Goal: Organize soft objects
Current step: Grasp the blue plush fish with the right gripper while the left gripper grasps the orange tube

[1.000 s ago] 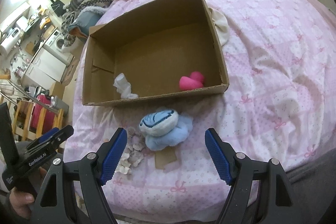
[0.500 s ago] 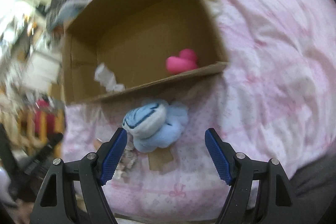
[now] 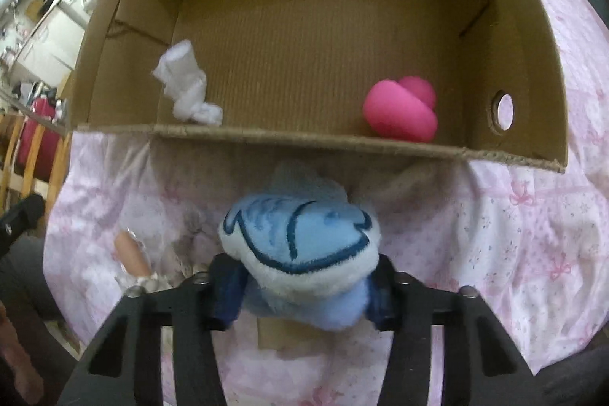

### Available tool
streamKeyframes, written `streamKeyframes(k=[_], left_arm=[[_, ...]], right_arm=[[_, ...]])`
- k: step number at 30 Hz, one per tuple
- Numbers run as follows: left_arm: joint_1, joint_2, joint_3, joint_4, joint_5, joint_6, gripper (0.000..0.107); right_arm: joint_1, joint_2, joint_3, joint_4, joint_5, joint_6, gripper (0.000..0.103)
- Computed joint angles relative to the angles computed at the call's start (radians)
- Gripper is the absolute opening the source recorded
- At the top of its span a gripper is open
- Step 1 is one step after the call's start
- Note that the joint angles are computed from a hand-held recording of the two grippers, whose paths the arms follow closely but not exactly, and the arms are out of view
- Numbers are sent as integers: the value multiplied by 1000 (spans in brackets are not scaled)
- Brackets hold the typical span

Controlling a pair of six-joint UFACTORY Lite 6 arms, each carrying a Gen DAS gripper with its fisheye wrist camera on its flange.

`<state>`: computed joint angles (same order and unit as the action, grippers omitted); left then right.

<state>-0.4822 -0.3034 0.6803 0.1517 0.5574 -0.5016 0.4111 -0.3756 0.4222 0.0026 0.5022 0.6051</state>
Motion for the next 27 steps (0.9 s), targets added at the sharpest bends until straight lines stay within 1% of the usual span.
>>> streamKeyframes(k=[1,2,4,5,7,10,12,13,14,15,16,18,19,22,24,25,26,27], left_arm=[[3,5,1,-5,0,4,74],[6,9,3,-7,1,3,74],[10,12,3,1,3,-7,74],[14,12,2,1,3,-6,74],[27,9,-3,-14,4,11,74],[32,21,-6,-51,6,45,74],[20,40,-1,-96,4,85,71],[15,52,3,-136,0,119,66],[14,63,4,-198,-4,175,58],[14,76,9,-266,-4,235,54],[13,102,20,-354,-1,313,50],[-1,161,42,-446,1,382,46],[-10,189,53,-465,1,391,43],[-24,286,90,-536,13,427,42],[-28,333,105,-566,13,444,40],[-27,348,109,-581,14,458,35],[-29,362,113,-587,17,463,28],[-33,366,111,-586,15,461,23]], right_arm=[[8,0,0,-10,4,9,35],[12,-7,-2,-12,8,9,31],[33,-46,-8,-30,17,42,28],[35,-74,-8,-35,32,51,28],[22,-178,-27,19,75,9,27],[9,-341,-32,95,174,-34,27],[23,-441,-27,86,239,-6,27],[38,-493,-24,70,271,24,27],[44,-547,-26,58,298,44,27],[20,-608,-34,68,322,27,27],[23,-647,-33,50,348,52,27],[-21,-725,-54,65,384,35,27],[-42,-749,-68,81,386,20,27],[-188,-746,-89,199,383,-135,27],[-205,-739,-97,218,371,-154,27],[-198,-734,-98,210,364,-145,27],[-201,-735,-95,211,367,-149,27],[-205,-734,-97,217,364,-155,27]])
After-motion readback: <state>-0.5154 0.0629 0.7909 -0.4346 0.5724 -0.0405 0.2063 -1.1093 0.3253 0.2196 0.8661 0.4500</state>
